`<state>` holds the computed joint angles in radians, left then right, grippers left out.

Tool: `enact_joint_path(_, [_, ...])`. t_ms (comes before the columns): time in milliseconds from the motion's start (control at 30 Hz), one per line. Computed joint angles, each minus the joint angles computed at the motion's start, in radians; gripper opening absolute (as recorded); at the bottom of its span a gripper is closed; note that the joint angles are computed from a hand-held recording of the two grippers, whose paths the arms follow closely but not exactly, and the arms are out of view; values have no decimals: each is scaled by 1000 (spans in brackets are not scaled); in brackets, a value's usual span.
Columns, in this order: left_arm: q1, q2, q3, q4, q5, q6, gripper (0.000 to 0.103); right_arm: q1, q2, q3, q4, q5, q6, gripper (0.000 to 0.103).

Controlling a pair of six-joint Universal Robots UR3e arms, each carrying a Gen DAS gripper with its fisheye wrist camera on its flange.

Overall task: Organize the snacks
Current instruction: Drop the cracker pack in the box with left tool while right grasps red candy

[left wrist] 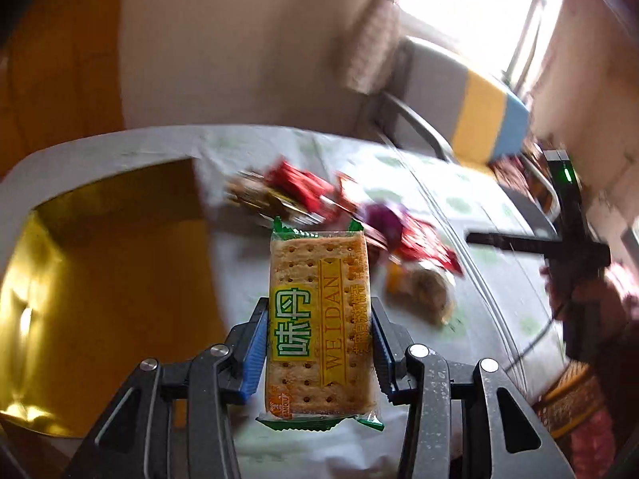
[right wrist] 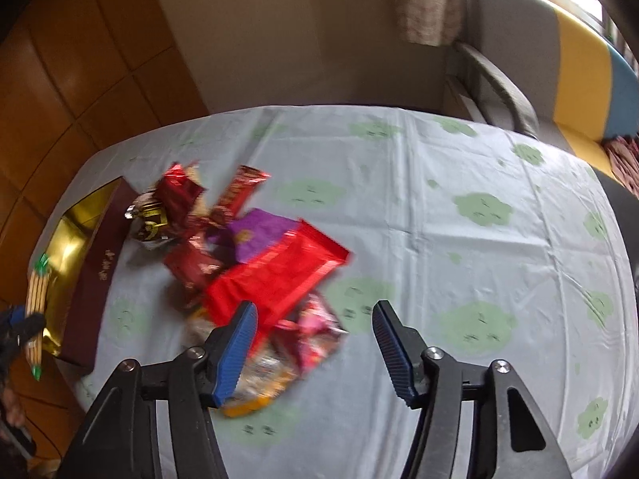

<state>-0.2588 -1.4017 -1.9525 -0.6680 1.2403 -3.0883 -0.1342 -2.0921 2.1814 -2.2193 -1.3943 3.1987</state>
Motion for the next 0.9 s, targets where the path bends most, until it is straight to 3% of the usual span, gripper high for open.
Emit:
enact_joint_path(167, [178,15,23,-83,-24,31,46,256,373,-230,-170,-107,86,61])
enact_joint_path(300, [278,-78,86,-121,-39,36,46,337,592,-431,-184,-151,99,61])
enact_joint_path(433, [287,-239,229,-165,-13,32,46,390,755,-629,-153,-203,81,61])
enact_joint_path(700, [264,-512,510,-260,21,-14,47,428,1006,-968,-7,-244,-36,61])
enact_joint_path(867, [250,-595,604,-284,50,-14,47,406,1060,-1009,15,-217,-48,61])
enact_joint_path(900, [247,-607,617,-284,56,-17,47,397,1056,-998,9,-195,-49,52])
